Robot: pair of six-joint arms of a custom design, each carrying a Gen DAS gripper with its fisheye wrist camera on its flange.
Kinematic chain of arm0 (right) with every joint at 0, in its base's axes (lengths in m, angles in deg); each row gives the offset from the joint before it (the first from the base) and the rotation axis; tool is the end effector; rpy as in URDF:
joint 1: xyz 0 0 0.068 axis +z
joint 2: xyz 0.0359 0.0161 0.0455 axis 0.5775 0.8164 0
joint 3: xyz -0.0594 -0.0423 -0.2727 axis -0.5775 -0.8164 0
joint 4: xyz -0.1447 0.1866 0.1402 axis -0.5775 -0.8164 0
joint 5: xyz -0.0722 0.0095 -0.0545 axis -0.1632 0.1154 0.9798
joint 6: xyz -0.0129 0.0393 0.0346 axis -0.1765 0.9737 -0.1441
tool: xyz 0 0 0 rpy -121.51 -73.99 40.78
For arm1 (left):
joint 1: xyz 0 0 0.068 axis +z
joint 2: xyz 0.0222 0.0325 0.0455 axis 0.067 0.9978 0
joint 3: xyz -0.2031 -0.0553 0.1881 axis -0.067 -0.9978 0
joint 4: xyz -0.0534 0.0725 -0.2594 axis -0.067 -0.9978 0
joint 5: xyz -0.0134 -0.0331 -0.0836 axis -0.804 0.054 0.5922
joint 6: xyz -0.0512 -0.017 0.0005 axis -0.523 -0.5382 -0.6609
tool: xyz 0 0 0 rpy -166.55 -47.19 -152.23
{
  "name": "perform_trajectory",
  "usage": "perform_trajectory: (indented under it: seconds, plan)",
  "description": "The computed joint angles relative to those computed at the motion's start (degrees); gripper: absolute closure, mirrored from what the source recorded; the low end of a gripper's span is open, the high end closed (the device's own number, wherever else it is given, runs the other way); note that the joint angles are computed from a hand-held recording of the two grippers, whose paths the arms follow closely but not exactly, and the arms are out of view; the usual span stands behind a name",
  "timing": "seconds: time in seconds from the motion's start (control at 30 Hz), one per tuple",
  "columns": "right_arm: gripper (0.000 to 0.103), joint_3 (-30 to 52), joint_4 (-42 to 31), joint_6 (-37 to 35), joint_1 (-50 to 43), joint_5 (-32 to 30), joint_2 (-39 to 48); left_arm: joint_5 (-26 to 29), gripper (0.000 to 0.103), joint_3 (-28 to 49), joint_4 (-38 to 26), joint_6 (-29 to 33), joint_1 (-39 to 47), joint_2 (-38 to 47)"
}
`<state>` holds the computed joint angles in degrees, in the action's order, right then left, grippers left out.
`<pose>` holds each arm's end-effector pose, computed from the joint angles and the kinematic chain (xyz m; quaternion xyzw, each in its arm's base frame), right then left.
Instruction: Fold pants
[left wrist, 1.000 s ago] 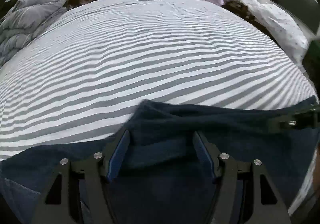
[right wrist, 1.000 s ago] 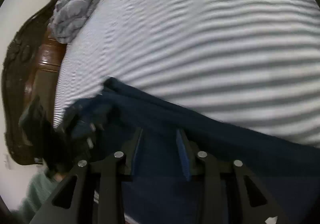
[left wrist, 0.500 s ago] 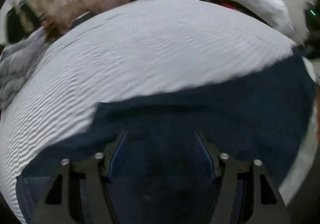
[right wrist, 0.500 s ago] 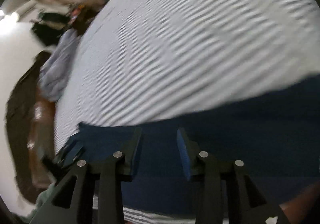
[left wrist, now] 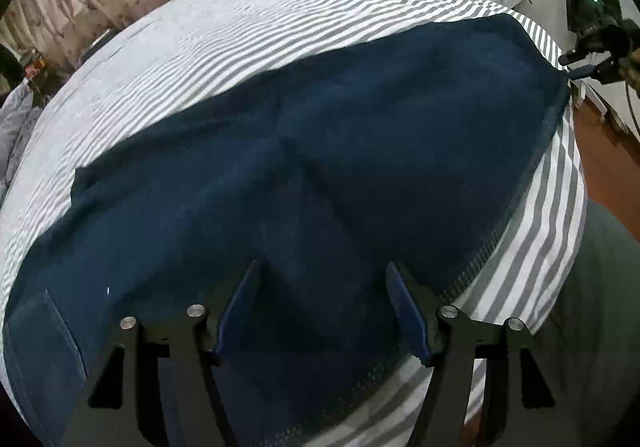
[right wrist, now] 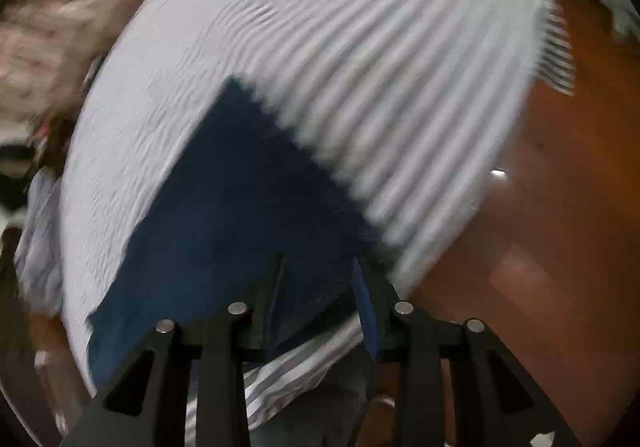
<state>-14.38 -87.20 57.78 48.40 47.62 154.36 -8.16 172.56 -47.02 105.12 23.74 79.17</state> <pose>0.2147 0.0475 0.1776 0.5401 0.8113 0.1381 0.1759 0.4269 0.1374 0.1974 0.4984 0.8314 -0.0842 0.2307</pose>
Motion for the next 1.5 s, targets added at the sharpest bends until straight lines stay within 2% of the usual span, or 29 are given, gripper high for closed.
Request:
perform_trajectory:
  seconds: [0.17,0.23,0.3,0.37,0.43,0.5,0.53,0.6,0.67,0.73,0.77,0.8,0.83,0.87,0.93,0.97,1.07,1.17,1.3,1.47,1.5]
  plan:
    - [0.072,-6.35,4.69,6.55,-0.23,-0.27,-2.75,-0.73,0.037,1.85,-1.12,0.41,0.05,0.98]
    - [0.072,-8.76,6.96,6.41,-0.13,0.79,-4.61,-0.51,0.037,2.62,-1.8,1.02,0.27,1.54]
    - [0.084,-9.97,7.01,4.82,-0.92,1.7,-6.04,-0.51,0.036,4.38,-3.25,0.6,0.46,2.55]
    - [0.084,-8.93,6.57,5.46,0.91,2.27,-5.55,-1.03,0.036,5.31,-3.97,0.14,0.34,2.89]
    - [0.085,-9.79,5.29,6.76,1.66,2.79,-9.41,-1.83,0.036,5.88,-4.55,-0.96,-0.02,2.88]
    - [0.091,-12.14,2.62,7.73,1.08,2.26,-16.35,-2.81,0.037,7.52,-5.84,-2.33,-0.24,3.41]
    - [0.101,-13.48,1.94,9.18,1.69,2.36,-18.46,-3.02,0.037,7.92,-6.28,-2.72,-0.26,3.45]
    - [0.098,-13.91,-1.2,9.41,1.09,1.1,-18.85,-2.43,0.037,9.47,-7.94,-3.31,-0.23,3.63]
    - [0.096,-17.03,1.47,7.51,-0.41,-0.83,-20.36,-1.66,0.037,9.03,-8.12,-3.17,-0.41,2.52]
    - [0.091,-17.46,0.89,5.12,-0.36,0.94,-24.02,-0.49,0.037,8.3,-8.46,-3.29,-0.8,1.23]
    - [0.078,-17.81,1.98,2.63,-1.83,-0.23,-25.96,-0.13,0.037,7.37,-8.52,-3.15,-1.38,0.2]
    - [0.058,-17.98,2.77,0.63,-3.7,-1.84,-27.08,0.07,0.037,6.36,-8.25,-3.02,-1.86,-0.66]
    - [0.054,-18.47,4.26,-2.83,-7.14,-5.19,-28.05,0.14,0.037,5.63,-7.99,-2.9,-2.31,-1.26]
    - [0.054,-18.91,6.91,-9.78,-13.02,-11.42,-27.19,-0.04,0.037,3.94,-7.06,-2.79,-3.05,-2.37]
    - [0.054,-17.96,9.11,-19.56,-20.38,-18.67,-21.69,-0.36,0.037,1.07,-5.04,-3.18,-4.31,-4.12]
    - [0.054,-18.11,11.8,-26.43,-26.4,-26.05,-17.75,-0.53,0.037,-0.32,-3.97,-3.79,-4.97,-4.89]
    - [0.054,-17.95,17.82,-38.42,-36.63,-40.75,-7.0,-1.71,0.037,-3.32,-0.9,-6.52,-6.59,-6.23]
    - [0.054,-16.13,20.02,-47.37,-39.52,-46.23,1.98,-3.13,0.037,-5.76,2.79,-9.34,-7.7,-6.99]
    - [0.053,-15.91,26.09,-53.8,-42.91,-55.0,10.91,-5.03,0.037,-7.58,5.4,-14.04,-9.05,-6.87]
    - [0.053,-18.91,35.36,-57.74,-47.96,-64.11,18.76,-5.81,0.035,-11.07,9.88,-16.84,-9.8,-7.72]
    - [0.054,-18.56,35.01,-58.94,-48.43,-64.22,19.78,-5.99,0.035,-11.27,10.12,-16.98,-9.95,-7.83]
